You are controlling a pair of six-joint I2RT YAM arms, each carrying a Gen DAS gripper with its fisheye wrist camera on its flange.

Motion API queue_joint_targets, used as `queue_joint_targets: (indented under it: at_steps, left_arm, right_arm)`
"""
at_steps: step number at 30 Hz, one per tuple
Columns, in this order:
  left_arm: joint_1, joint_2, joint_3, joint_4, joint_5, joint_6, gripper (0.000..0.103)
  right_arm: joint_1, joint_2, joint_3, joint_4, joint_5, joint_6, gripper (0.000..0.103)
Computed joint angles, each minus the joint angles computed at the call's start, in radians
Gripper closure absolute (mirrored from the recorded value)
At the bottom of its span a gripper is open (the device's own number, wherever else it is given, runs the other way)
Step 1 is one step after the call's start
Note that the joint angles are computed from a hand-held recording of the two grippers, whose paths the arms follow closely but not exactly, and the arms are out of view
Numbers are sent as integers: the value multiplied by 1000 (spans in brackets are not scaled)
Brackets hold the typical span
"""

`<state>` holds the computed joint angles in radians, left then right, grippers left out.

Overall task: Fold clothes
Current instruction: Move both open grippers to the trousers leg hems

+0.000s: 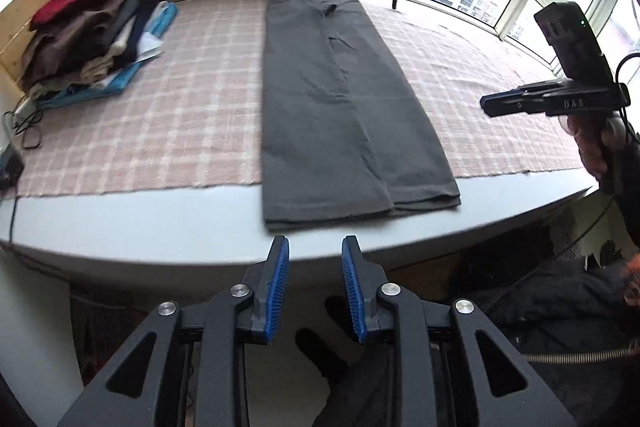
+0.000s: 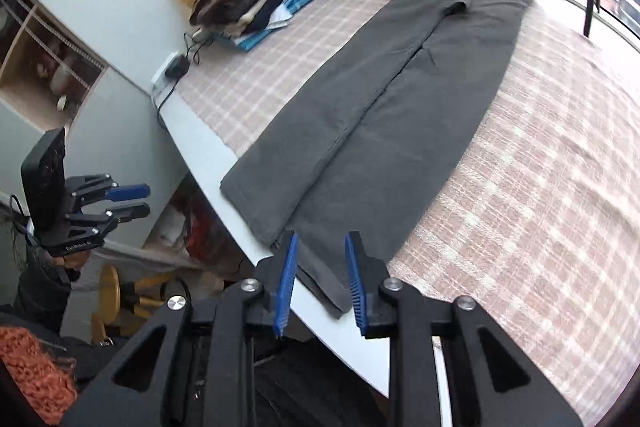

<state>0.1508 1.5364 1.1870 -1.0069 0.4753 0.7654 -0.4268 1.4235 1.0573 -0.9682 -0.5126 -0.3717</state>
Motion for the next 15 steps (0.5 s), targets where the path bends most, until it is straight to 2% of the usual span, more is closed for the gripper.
queue_joint_targets:
  at_steps: [3, 7, 15]
  left_arm:
    - [-140, 28, -91, 118, -5, -17, 76]
    - [-305, 69, -156, 242, -95, -82, 75]
    - [-359, 158, -124, 288, -122, -122, 73]
  right_arm:
    - [80, 38, -61, 108, 68, 89, 75]
    - [113, 107, -90, 184, 79, 164, 75]
    - [117, 122, -151, 256, 60, 192, 74]
